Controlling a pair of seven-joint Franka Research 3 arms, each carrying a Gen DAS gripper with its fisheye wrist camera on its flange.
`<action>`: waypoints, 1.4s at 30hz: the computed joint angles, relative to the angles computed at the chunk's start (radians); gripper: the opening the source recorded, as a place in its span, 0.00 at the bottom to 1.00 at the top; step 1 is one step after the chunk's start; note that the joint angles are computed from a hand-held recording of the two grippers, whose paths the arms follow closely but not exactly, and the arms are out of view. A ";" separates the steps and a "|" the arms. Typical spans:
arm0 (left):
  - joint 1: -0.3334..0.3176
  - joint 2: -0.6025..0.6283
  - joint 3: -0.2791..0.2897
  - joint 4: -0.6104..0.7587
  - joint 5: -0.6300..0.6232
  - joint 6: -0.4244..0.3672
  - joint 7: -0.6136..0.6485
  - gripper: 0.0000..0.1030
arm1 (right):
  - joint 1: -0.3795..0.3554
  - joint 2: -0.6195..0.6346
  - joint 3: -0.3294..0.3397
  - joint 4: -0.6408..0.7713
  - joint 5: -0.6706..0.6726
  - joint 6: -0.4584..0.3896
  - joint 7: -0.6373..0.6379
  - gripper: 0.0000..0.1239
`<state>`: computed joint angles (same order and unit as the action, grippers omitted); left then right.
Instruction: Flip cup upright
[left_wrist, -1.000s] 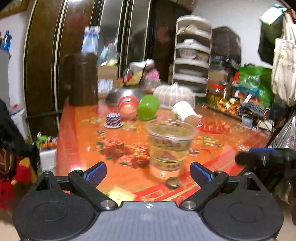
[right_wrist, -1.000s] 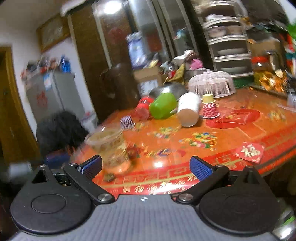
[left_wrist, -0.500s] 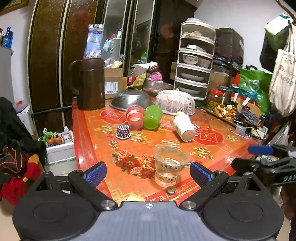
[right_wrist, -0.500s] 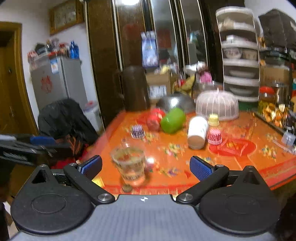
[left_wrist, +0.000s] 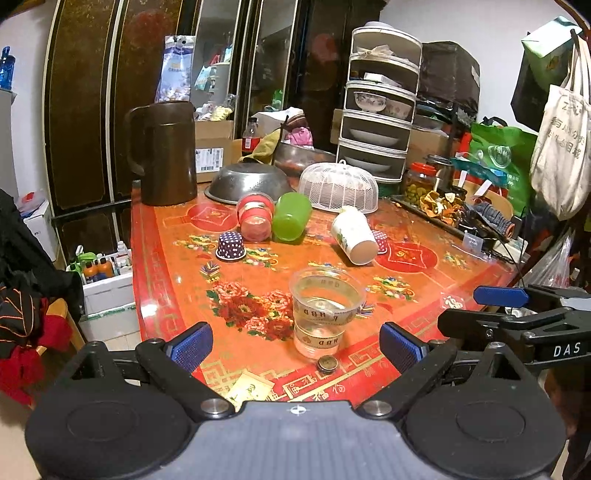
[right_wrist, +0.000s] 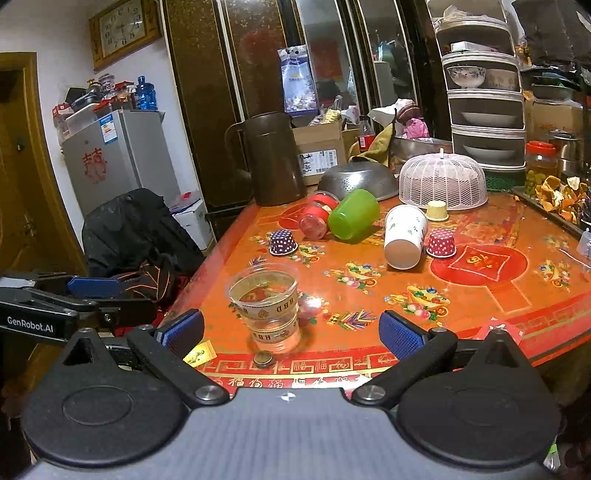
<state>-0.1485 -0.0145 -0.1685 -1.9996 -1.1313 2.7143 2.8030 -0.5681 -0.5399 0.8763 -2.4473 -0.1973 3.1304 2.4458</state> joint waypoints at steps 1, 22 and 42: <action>0.000 -0.002 0.000 -0.001 -0.003 -0.002 0.003 0.95 | 0.000 -0.002 0.000 0.000 0.000 -0.001 0.001 0.82; 0.005 0.011 -0.008 0.008 0.001 -0.001 -0.013 0.95 | -0.012 -0.007 0.009 -0.007 0.021 0.018 0.001 0.82; 0.002 0.008 -0.006 0.005 -0.008 -0.004 -0.008 0.95 | -0.003 0.004 0.007 -0.005 0.032 0.009 -0.010 0.82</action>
